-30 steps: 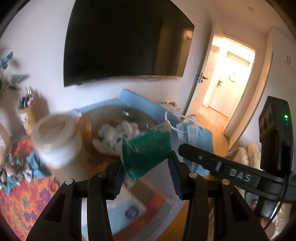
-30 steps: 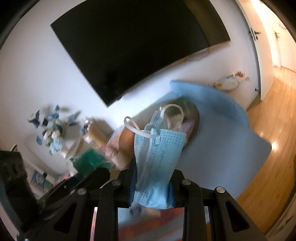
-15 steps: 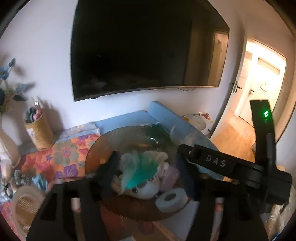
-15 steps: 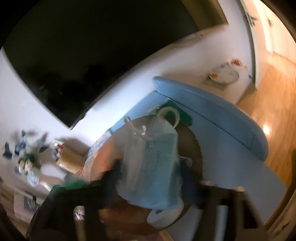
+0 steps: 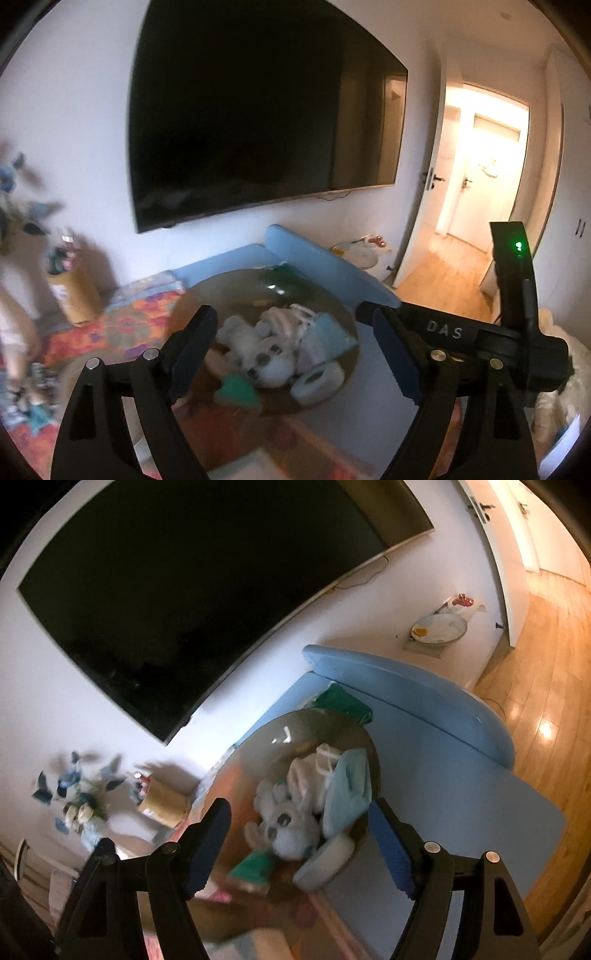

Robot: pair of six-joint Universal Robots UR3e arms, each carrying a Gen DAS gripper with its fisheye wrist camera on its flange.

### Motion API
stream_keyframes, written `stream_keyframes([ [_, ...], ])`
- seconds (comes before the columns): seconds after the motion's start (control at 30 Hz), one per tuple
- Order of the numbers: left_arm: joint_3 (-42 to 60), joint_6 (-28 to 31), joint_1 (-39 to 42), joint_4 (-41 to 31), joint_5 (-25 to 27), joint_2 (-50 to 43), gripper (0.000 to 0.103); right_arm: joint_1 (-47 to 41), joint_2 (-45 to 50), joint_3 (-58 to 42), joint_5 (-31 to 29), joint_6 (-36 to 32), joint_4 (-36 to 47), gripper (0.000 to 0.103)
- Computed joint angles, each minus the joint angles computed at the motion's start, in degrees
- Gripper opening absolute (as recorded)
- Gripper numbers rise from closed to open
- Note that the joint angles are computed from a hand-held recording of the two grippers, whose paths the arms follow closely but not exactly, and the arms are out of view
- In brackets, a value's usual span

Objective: Organize soft objects
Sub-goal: 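Move both open tools back over the bed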

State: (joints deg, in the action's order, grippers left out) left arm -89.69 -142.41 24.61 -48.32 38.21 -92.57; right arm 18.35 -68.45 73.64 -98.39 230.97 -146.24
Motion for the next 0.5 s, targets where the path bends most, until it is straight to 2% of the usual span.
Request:
stream_keyframes([
  [0.07,-0.8,8.0,5.5,-11.0,-4.7,4.9,0.085,3.1,-2.1,2.6,-2.7,1.4,-1.2,0.076],
  [0.1,-0.3,13.9,8.9,-19.3,-7.4,7.3,0.085,4.8,-3.0,4.1,-3.8,2.2,-2.3,0.076],
  [0.23,10.6,45.0,23.9,-60.8,-14.0,10.2,0.087,10.9,-4.1,6.6,-7.8,5.0,-4.7,0.080],
  [0.27,12.4,49.5,27.4,-65.8,-14.6,9.9,0.093,12.6,-3.7,6.6,-8.7,5.6,-5.6,0.080],
  [0.33,13.8,53.6,33.8,-68.9,-15.6,8.6,0.102,16.6,-2.0,5.1,-11.0,6.5,-6.4,0.081],
  [0.37,13.5,53.5,35.9,-67.6,-15.7,7.9,0.102,18.4,-0.7,3.8,-12.1,6.7,-6.5,0.084],
  [0.4,12.7,52.1,37.8,-64.4,-15.7,7.0,0.102,19.9,0.9,2.4,-12.6,6.4,-7.2,0.089],
  [0.5,7.6,41.6,41.2,-44.8,-13.2,2.8,0.102,23.9,7.8,-3.2,-10.9,3.7,-10.7,0.102],
])
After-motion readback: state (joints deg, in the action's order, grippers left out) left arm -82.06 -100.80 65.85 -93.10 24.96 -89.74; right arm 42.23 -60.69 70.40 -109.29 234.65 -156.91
